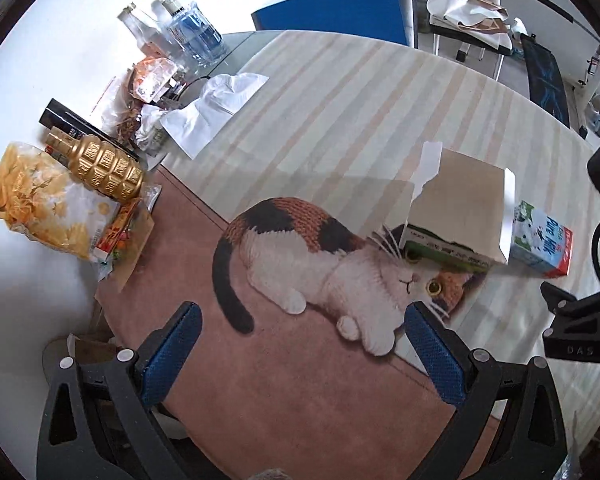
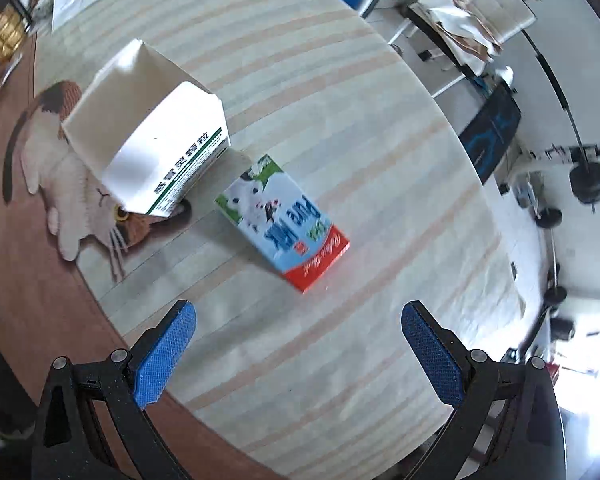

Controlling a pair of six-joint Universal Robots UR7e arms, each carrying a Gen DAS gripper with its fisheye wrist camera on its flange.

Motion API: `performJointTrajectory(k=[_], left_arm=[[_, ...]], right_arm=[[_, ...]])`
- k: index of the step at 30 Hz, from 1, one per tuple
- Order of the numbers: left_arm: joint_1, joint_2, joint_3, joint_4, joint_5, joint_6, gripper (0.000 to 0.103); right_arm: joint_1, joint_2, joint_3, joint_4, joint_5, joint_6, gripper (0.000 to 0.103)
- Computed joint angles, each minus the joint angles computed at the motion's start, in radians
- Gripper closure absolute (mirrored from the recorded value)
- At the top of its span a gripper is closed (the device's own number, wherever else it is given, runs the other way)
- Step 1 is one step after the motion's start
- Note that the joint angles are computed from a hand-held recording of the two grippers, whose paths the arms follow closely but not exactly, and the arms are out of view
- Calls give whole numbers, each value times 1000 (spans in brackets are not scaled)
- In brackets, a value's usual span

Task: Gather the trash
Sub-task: 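Grasp the DHA Pure Milk carton with the right tool while the left tool grasps the open white cardboard box, then lift the milk carton with the right tool while the left tool lifts the cardboard box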

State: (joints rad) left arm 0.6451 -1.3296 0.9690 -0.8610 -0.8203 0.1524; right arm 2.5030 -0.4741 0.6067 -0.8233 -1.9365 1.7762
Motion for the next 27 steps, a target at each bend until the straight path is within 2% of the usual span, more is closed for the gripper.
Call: performJointTrajectory(k=[2, 4, 6, 7, 8, 10, 13, 16, 18, 20, 25, 27], left_arm=[[5, 24, -6, 9, -7, -29, 0], [11, 52, -23, 24, -34, -52, 0], [28, 102, -94, 60, -122, -72, 0], [35, 130, -136, 86, -166, -81, 0], [36, 148, -162, 98, -199, -84, 0], [35, 183, -214, 127, -292, -67, 0], [24, 221, -254, 160, -383, -23, 0], [5, 237, -227, 213, -410, 20, 0], [-11, 217, -150, 208, -390, 51, 0], [-19, 196, -80, 188, -362, 73, 0], [-26, 165, 51, 152, -300, 71, 0], [-26, 157, 89, 149, -288, 61, 0]], right_arm=[[-23, -45, 104, -67, -5, -84, 0], [-43, -112, 240, -183, -9, -147, 2], [-56, -193, 409, -373, -18, -189, 11], [-60, -229, 476, -447, -20, -184, 20], [-60, -260, 530, -501, -24, -167, 32], [-54, -346, 667, -648, -40, -80, 33], [-37, -447, 793, -717, -41, 162, 33], [-4, -521, 865, -683, -56, 411, 33], [18, -578, 945, -747, -87, 508, 30], [23, -616, 1007, -822, -86, 518, 17], [11, -621, 1019, -811, -67, 453, 16], [1, -621, 1017, -802, -61, 435, 13]])
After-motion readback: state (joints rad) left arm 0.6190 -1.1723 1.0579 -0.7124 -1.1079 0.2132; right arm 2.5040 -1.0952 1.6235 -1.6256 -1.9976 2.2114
